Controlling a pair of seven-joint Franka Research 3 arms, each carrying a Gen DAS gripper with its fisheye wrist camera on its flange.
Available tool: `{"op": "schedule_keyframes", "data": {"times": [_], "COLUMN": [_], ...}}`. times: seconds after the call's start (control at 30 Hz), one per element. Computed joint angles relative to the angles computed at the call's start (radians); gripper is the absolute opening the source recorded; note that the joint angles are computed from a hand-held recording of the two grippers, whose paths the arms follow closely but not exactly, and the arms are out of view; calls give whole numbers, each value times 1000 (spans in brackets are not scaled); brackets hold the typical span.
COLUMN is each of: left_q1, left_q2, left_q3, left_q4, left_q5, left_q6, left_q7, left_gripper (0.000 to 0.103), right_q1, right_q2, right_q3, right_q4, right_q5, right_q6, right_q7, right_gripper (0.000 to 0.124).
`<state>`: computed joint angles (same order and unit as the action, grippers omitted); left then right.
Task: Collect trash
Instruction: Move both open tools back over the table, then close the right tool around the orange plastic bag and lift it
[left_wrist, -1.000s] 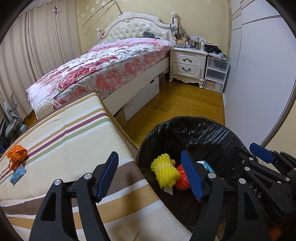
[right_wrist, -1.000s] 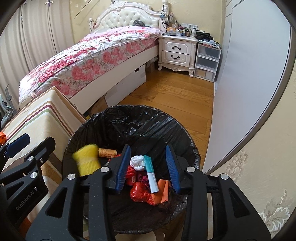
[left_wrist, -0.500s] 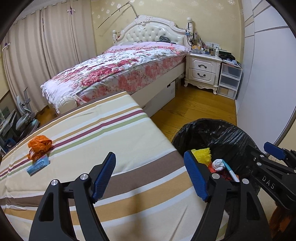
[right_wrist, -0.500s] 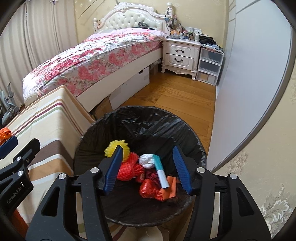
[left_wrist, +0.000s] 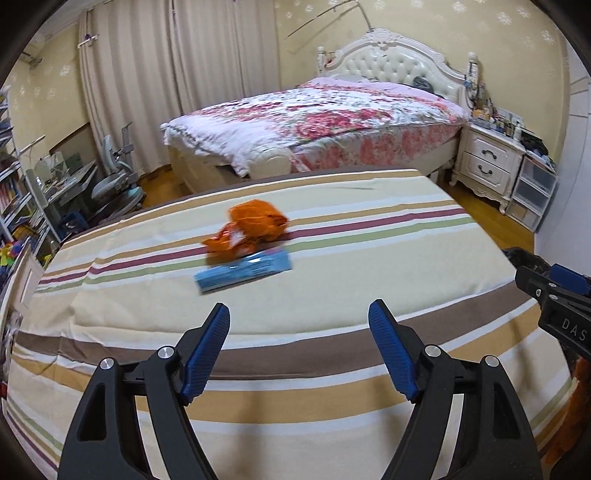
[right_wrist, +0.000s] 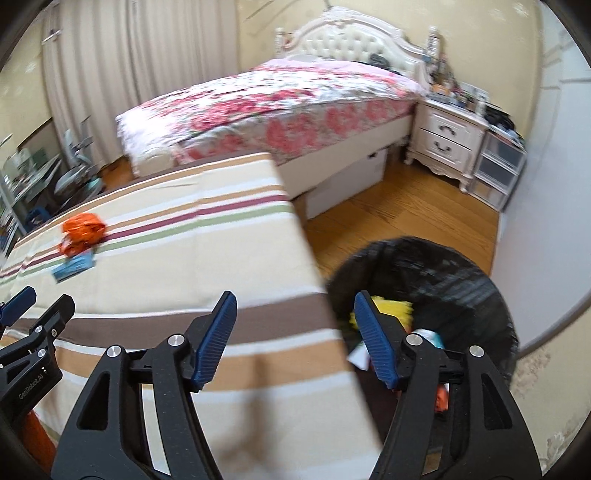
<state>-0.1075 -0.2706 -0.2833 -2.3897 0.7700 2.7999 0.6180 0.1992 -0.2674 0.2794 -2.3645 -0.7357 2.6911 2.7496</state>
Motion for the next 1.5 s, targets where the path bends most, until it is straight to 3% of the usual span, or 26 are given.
{"op": "schedule_keyframes", "data": {"times": [0.13, 0.47, 0.63, 1.0, 1.1, 1.23, 1.5], "left_q1": [40, 165, 214, 236, 236, 231, 194], "left_q2": [-56, -130, -129, -118, -112, -99, -70], "left_q3": [40, 82, 98, 127, 122, 116, 101], "left_q4": [-55, -122, -133, -153, -152, -147, -122], "left_q5": [-12, -28, -35, -108, -122, -138, -170], "left_q6": [-9, -10, 6, 43, 52, 59, 70], "left_q7": [1, 0, 15, 71, 86, 103, 134], "left_gripper": [75, 75, 75, 75, 75, 76, 76], "right_q1": [49, 226, 302, 433, 464, 477, 470], "right_q2": [107, 339, 440, 636, 653, 654, 581], "right_q3": [9, -52, -91, -194, -230, -255, -301], "right_q4": [117, 392, 510, 756, 780, 779, 678], "right_q5": [1, 21, 50, 157, 180, 215, 161], "right_q6": [3, -25, -44, -131, -150, -147, -117], "right_q7": [-44, -153, -222, -372, -392, -411, -319], "right_gripper": [65, 67, 76, 81, 80, 57, 56]}}
